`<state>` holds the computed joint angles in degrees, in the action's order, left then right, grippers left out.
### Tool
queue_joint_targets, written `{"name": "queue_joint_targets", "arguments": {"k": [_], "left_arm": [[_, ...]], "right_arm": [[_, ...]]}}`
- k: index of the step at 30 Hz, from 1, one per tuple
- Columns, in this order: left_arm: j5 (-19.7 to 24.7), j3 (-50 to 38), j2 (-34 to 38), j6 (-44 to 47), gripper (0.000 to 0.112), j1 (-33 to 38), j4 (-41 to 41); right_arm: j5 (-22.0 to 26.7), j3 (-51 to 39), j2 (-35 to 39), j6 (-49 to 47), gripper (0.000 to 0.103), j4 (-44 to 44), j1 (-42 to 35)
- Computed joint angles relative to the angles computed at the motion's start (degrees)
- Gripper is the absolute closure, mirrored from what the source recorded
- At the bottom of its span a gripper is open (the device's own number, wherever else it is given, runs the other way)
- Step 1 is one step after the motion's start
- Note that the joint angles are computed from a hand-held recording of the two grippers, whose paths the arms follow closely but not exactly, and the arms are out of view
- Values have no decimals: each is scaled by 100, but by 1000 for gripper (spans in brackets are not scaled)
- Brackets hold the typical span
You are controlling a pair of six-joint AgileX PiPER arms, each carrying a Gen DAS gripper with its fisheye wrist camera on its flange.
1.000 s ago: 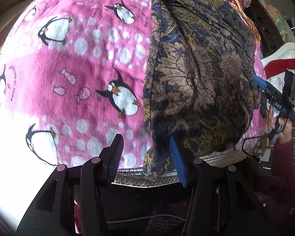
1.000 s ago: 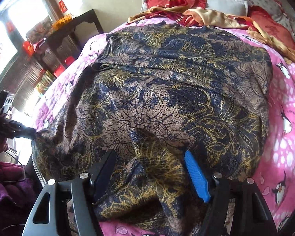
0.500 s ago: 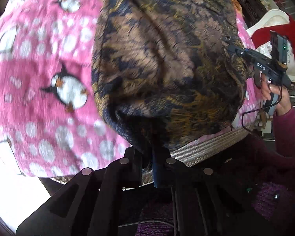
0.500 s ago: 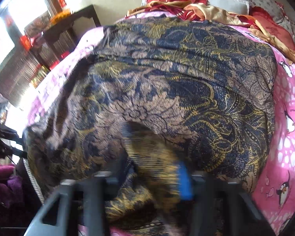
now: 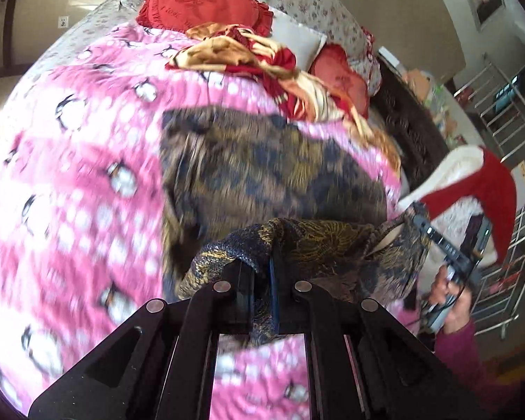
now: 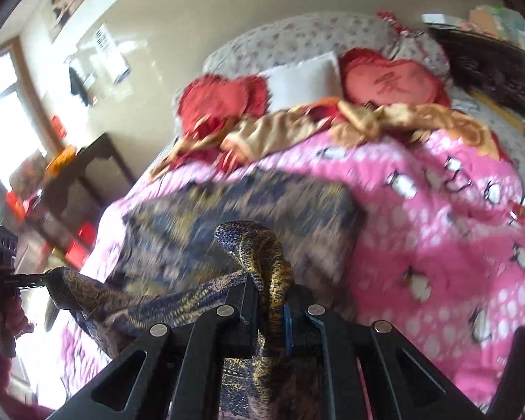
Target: Fold small clothes
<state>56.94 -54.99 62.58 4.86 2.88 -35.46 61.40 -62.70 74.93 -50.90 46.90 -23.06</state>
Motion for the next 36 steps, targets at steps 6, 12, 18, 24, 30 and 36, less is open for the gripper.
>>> {"name": "queue_joint_targets", "arguments": {"k": [6, 12, 18, 24, 30, 36], "left_arm": [[-738, -1135, 1780, -115, 107, -191, 38], [-747, -1900, 3019, 18, 98, -65, -157], [-914, -1446, 2079, 203, 37, 15, 167], [-605, -981, 1635, 161, 37, -590, 1085], [-534, -1330, 2522, -264, 38, -1421, 1992], [-857, -2785, 3408, -279, 38, -746, 1355]], "right_arm": [[-941, -1212, 1267, 967, 94, -481, 727], [-1536, -2139, 2312, 1939, 89, -1355, 1193], [-1733, -1677, 1796, 1767, 60, -947, 768], [-598, -1293, 1622, 494, 62, -486, 1334], [-1155, -1655, 2475, 818, 62, -954, 2884], [-1841, -3187, 3633, 2142, 62, -1211, 3333]]}}
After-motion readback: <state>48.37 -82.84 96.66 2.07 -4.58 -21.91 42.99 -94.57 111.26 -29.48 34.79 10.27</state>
